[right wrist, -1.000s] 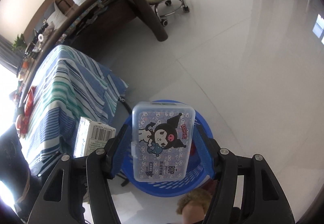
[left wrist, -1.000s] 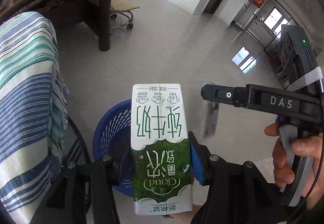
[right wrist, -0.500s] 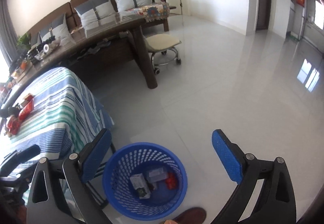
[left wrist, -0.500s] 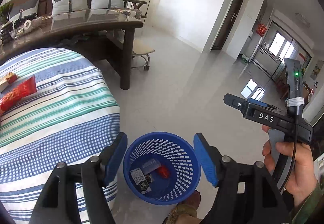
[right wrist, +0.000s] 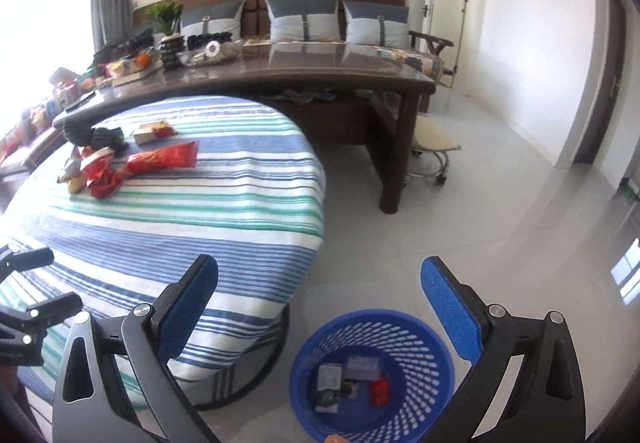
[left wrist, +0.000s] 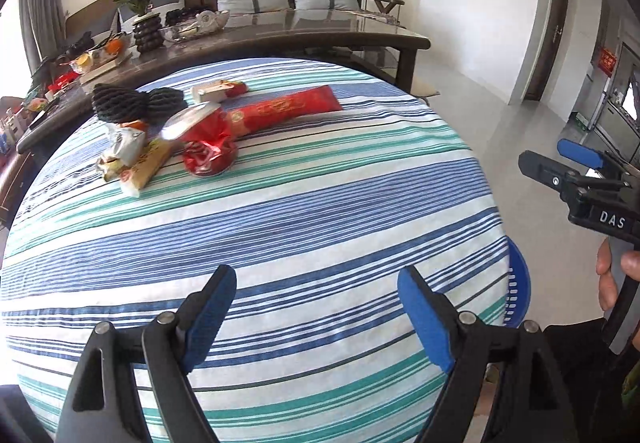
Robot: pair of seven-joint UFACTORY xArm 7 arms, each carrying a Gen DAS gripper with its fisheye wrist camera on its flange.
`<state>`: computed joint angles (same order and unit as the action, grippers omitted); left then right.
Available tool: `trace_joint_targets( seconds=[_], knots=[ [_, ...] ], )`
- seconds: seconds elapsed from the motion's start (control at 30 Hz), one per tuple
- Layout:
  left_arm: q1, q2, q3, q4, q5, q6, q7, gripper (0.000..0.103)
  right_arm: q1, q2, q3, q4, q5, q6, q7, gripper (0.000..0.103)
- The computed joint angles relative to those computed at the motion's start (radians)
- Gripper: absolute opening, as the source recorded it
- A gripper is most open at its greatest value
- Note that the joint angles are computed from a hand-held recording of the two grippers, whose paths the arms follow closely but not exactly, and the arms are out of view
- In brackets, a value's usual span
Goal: Collect trash
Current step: 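Open both grippers to drop the carton and box into the wastebasket, then move both tools back over the table toward the snack wrappers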
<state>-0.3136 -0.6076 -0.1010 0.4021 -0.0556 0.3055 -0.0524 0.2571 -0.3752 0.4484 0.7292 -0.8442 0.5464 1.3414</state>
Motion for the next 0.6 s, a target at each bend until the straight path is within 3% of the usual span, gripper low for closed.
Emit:
trace_joint_targets(
  seconds=[0.13,0.33,0.5,0.6],
  knots=[
    [0.100,-0.003,0.045,-0.026,0.041,-0.018,0.028,0.085,0.038,0.206,0.051,0.156,-0.077,-0.004,0.008,0.101],
    [0.193,0.015,0.086,-0.027,0.061,0.011,0.076,0.085,0.144,0.467,0.031,0.365,-0.107,0.039,-0.053,0.101],
    [0.176,0.016,0.169,-0.012,-0.009,0.034,0.153,0.085,0.235,0.584,-0.008,0.472,-0.103,0.077,-0.119,0.101],
    [0.126,0.062,0.249,0.076,-0.100,0.060,0.236,0.085,0.270,0.601,-0.044,0.491,-0.101,0.059,-0.132,0.101]
  ],
)
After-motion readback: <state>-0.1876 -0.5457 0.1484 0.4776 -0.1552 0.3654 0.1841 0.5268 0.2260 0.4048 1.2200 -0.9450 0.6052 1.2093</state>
